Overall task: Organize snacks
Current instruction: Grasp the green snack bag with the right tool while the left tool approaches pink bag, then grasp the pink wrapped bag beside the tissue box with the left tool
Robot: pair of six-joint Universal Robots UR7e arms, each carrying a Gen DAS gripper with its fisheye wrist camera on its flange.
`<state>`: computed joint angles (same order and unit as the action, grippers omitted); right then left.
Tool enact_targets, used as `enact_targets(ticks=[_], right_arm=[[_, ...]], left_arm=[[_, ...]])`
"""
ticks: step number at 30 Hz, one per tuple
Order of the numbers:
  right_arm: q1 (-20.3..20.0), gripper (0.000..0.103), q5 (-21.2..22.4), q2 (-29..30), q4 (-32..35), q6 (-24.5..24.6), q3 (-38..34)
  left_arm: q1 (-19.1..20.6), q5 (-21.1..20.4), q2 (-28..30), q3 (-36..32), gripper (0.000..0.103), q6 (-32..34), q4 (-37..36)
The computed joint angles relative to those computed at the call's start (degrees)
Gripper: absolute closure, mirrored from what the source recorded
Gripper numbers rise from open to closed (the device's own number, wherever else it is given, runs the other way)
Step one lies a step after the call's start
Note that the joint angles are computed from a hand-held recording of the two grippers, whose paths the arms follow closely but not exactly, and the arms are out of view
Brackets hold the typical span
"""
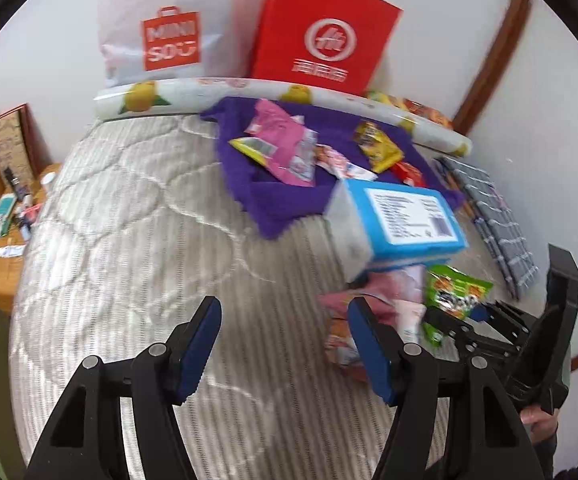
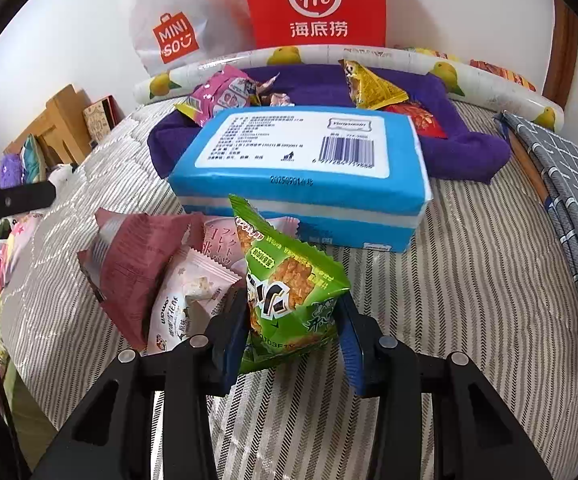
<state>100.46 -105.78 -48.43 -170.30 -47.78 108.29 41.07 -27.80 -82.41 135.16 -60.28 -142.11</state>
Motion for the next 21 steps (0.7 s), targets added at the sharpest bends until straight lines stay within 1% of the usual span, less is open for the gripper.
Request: enact_targets(ticks=[1,3,7,11,15,18,21], right_arm=[[-0.1,0.061,0.1,-0.2,0.1,-0.2,0.1],[-0.3,0.062,0.4,-0.8,-0.2,-0.5,0.4],[-0.9,0.062,0.8,-2.4,-0.7,-0.5,1.3],[-1.6,0.062,0.7,-3.6,-1.8,-0.3,1.7],[-2.7,0.062,0.5,-4.8,-2.5,0.5,1.7],[-3.3,0.062,0.1,-5.2,-2.7,1.0,1.4],[-3.9,0.062,0.0,-5.6,-2.9,1.8,1.1]], left_arm=[[-0.1,-0.3,0.9,0.1,0.032,1.5,-2.3],[-0.2,-0.7,2.7,0.2,0.029,4.3,-6.5],[0.2,-2.1,5.7,-0.2,0.026,8.9,-12.7],[1.3,-3.4,7.9,-1.4,0.026,10.8,-14.0],[2.8,-5.3,9.8,-2.1,0.026,13.2,-17.2],[3.8,-6.0,11.3,-3.0,0.026,14.1,-17.6],[4.6,-7.0,12.5,-3.5,0.026,16.2,-20.1]])
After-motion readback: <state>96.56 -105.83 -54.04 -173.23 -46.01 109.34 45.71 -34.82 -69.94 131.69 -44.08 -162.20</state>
